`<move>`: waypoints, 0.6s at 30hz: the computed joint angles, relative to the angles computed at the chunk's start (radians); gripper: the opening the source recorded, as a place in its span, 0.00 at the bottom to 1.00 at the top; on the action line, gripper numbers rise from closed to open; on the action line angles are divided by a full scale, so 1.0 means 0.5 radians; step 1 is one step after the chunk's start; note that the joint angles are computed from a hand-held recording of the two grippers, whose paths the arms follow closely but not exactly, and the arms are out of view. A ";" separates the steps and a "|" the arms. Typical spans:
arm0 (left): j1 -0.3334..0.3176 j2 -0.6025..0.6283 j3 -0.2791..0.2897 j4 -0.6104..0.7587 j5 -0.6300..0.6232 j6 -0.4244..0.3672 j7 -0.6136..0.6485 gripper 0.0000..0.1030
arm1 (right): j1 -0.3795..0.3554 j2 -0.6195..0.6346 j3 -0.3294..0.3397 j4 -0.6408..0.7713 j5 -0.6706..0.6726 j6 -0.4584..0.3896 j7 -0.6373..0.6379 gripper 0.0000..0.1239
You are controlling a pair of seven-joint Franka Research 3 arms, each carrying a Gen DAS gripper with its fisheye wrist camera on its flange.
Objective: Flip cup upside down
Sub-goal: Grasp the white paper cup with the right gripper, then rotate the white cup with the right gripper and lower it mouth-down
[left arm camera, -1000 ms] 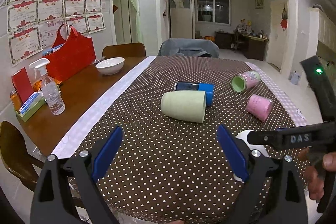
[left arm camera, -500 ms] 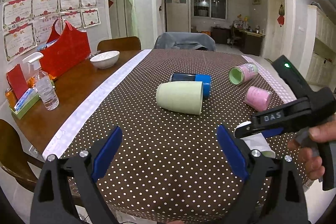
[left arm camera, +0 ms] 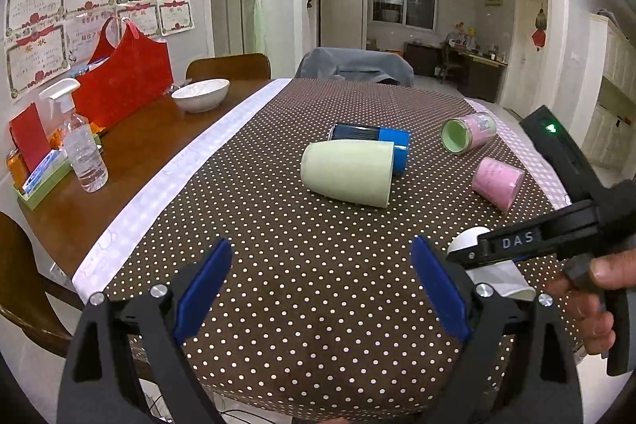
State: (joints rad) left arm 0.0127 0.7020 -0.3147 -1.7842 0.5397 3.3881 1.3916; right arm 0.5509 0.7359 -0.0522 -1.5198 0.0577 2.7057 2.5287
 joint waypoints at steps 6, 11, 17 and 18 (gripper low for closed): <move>-0.024 0.007 0.017 0.020 -0.016 -0.020 -0.002 0.87 | 0.060 -0.081 -0.066 -0.140 -0.053 0.148 0.062 0.49; -0.048 0.007 0.034 0.028 -0.036 -0.032 0.002 0.87 | 0.167 -0.141 -0.183 -0.254 -0.145 0.302 0.156 0.48; -0.106 -0.008 0.077 0.027 -0.061 -0.037 0.017 0.87 | 0.337 -0.191 -0.372 -0.385 -0.243 0.542 0.258 0.47; -0.118 -0.009 0.086 0.029 -0.067 -0.040 0.021 0.87 | 0.395 -0.217 -0.441 -0.436 -0.265 0.574 0.293 0.47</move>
